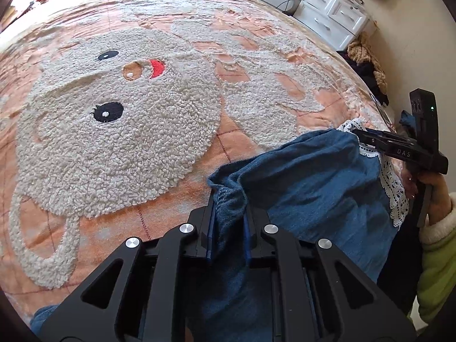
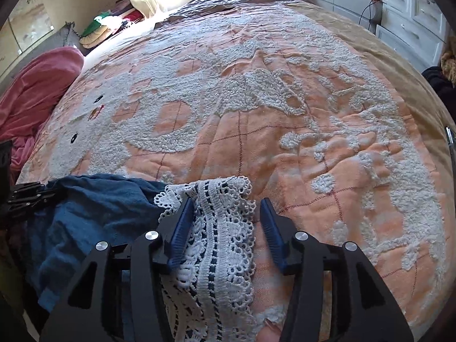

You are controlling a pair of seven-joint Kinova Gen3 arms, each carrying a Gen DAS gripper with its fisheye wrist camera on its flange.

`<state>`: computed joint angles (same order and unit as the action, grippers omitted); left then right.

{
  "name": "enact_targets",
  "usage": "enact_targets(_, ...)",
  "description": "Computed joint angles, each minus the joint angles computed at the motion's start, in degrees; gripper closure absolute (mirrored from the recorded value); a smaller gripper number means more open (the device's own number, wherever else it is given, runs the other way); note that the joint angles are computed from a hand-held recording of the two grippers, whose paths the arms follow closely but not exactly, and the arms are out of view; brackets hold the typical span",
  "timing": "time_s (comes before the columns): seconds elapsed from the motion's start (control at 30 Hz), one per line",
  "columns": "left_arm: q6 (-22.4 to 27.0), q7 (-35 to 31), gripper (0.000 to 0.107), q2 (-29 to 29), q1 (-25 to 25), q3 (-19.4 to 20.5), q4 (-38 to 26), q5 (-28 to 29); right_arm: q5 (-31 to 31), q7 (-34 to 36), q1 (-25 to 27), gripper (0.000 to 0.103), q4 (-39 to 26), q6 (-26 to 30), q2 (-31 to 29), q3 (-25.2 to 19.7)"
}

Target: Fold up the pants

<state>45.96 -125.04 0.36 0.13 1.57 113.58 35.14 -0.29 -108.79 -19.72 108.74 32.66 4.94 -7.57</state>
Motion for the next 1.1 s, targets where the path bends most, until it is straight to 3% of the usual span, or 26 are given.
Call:
enact_targets(0.03, -0.07, 0.03, 0.099, -0.04, -0.02, -0.03, 0.13, 0.12, -2.33, 2.07, 1.92, 0.059, -0.37, -0.16, 0.57, -1.23)
enact_targets(0.1, -0.34, 0.17, 0.099, -0.08, 0.04, -0.01, 0.29, 0.1, -6.99, 5.9, 6.58, 0.075, -1.03, 0.0, 1.45, -4.85)
enact_targets(0.17, -0.15, 0.2, 0.101, -0.16, -0.08, -0.16, 0.38, 0.46, -11.64, 10.56, 7.41, 0.08, -0.38, -0.58, 0.93, -4.72)
enact_targets(0.37, -2.06, -0.82, 0.102, -3.2, 0.04, -0.77, 0.78, 2.44, -21.43, 19.02, -3.4, 0.085, 4.81, -7.58, -6.24, 8.85)
enact_targets(0.53, -4.85, 7.39, 0.102, -2.13, 1.85, 0.79, -3.35, -4.6, -12.14, 11.5, -16.67, 0.085, 0.68, -9.88, -4.49, 20.58)
enact_targets(0.6, -6.15, 11.38, 0.102, -0.1, 5.27, -1.09, -5.05, -8.02, -7.48, 8.47, -21.98, 0.085, -1.78, -9.12, -1.63, 25.74)
enact_targets(0.67, -8.31, 15.79, 0.102, 2.4, 10.11, -3.79, -5.9, -12.68, -2.82, 6.46, -24.42, 0.083, -5.2, -6.24, 3.09, 28.14)
enact_targets(0.73, -9.03, 19.48, 0.102, 4.7, 11.3, -3.68, -6.34, -16.09, 0.89, 5.26, -23.26, 0.076, -8.29, -2.87, 7.58, 26.6)
enact_targets(0.83, -11.7, 18.39, 0.098, 4.52, 5.59, 1.56, -3.9, -14.2, -0.53, 6.29, -15.77, 0.069, -8.15, -3.11, 8.18, 19.5)
enact_targets(0.9, -11.05, 17.19, 0.09, 3.31, 1.57, 3.86, -3.29, -11.62, -2.94, 7.17, -10.46, 0.058, -6.22, -5.5, 5.29, 15.09)
enact_targets(1.0, -11.03, 19.81, 0.074, -1.79, 1.08, 3.54, -0.98, -12.84, -5.16, 7.02, -2.78, 0.045, -2.26, -8.56, -0.78, 8.35)
enact_targets(1.1, -9.87, 21.11, 0.066, -9.51, 5.86, -0.72, 2.78, -15.38, -9.61, 8.9, 2.95, 0.038, 1.61, -6.45, -7.24, 3.11)
